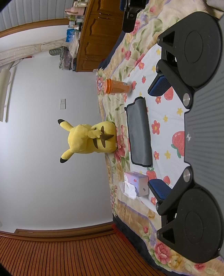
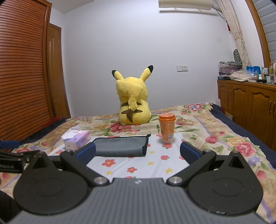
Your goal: Fold towel
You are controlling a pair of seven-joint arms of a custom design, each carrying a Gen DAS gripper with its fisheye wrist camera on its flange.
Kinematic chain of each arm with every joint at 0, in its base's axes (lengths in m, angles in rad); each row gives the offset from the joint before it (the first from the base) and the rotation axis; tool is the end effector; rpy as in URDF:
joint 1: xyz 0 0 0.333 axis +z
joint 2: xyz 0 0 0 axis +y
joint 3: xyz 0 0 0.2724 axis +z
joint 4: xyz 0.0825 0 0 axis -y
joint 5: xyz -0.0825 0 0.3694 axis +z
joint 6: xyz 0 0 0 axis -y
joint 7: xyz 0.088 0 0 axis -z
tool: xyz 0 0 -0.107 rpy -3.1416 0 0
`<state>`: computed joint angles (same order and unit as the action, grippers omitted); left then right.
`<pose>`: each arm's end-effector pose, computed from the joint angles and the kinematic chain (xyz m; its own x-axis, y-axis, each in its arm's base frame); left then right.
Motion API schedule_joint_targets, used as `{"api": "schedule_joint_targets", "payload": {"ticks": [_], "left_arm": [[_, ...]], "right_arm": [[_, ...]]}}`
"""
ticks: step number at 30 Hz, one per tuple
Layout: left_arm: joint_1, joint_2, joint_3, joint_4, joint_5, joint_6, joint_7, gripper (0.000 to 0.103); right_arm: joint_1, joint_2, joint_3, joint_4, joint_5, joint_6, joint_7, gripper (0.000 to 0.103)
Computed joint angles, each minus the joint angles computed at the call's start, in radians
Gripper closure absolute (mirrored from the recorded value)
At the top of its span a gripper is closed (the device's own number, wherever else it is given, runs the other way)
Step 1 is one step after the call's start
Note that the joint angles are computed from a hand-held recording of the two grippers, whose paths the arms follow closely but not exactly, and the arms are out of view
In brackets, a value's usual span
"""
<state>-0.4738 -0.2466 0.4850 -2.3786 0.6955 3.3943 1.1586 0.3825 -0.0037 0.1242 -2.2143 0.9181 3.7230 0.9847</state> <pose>0.4899 -0.0522 0.5135 -0.2453 -0.9665 -0.0754 -0.3300 0.1564 -0.9309 0.4952 0.1547 0.4913 0.0117 -0.9922 -0.1240 -0.2344 0.1178 -0.9650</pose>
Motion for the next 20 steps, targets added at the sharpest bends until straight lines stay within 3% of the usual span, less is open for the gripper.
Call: {"api": "schedule_joint_targets", "payload": {"ticks": [20], "left_arm": [[0.002, -0.001, 0.004, -0.001, 0.015, 0.002, -0.011, 0.000]], "right_arm": [[0.000, 0.000, -0.001, 0.001, 0.001, 0.000, -0.001, 0.000]]}}
